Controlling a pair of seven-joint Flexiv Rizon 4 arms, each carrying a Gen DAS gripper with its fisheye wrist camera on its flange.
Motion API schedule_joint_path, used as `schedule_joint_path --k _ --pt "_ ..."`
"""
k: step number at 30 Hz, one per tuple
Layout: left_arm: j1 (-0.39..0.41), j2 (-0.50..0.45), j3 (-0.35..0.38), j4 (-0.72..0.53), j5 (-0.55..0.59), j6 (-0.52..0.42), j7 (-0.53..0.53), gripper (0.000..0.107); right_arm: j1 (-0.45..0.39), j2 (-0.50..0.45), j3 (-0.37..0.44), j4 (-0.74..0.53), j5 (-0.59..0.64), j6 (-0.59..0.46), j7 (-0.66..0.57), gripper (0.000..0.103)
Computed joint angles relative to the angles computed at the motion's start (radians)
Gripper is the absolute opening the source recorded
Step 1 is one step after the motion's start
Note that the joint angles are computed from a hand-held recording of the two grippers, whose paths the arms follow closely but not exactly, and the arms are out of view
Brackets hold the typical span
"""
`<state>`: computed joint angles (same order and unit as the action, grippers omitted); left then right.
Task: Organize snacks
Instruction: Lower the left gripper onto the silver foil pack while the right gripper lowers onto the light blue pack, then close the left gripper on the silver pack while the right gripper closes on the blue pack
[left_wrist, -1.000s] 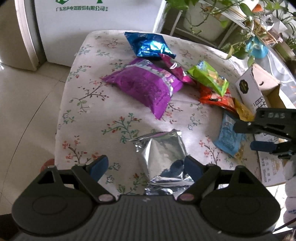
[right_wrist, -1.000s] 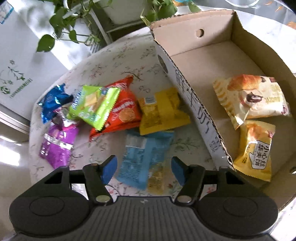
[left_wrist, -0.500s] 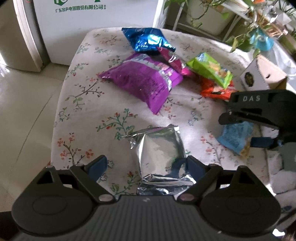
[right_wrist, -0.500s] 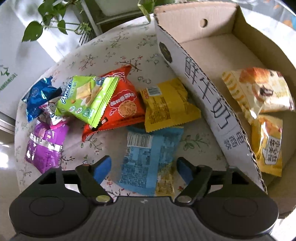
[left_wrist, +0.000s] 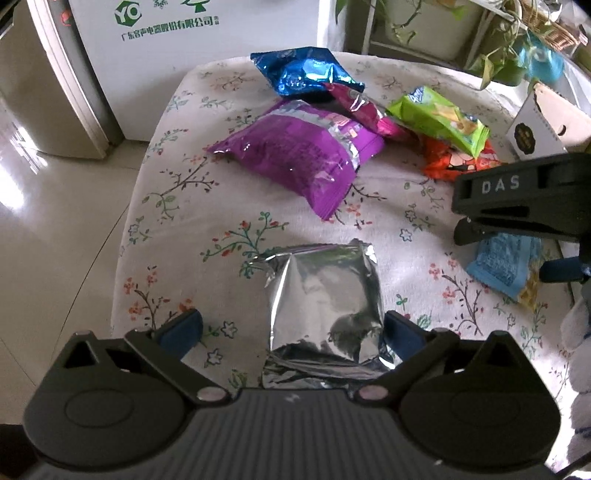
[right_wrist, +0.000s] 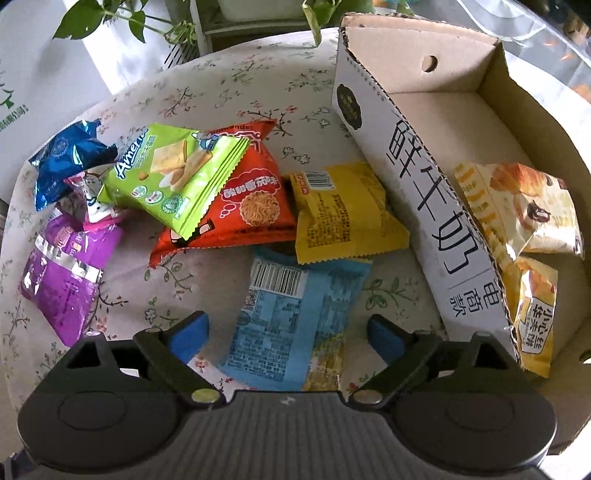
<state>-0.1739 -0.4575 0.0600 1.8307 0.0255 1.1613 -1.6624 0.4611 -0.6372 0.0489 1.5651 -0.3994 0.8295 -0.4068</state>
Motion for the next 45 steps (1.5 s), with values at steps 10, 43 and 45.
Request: schedule_joint_path --k 10,43,45 --pt "-0.003 0.001 -0.002 -0.014 0.008 -0.032 0.001 0.103 0.004 0.03 -0.005 0.041 -0.029 0.014 -0.014 0.084" --pt "0.062 0.041 -0.119 0.085 -0.245 0.1 0.235 0.059 -0.072 0.194 0.037 0.248 0.04 0.298 -0.167 0.057" --pt "0.063 0.043 -0.122 0.085 -0.255 0.106 0.239 0.059 -0.074 0.198 0.037 0.252 0.04 0.311 -0.17 0.057"
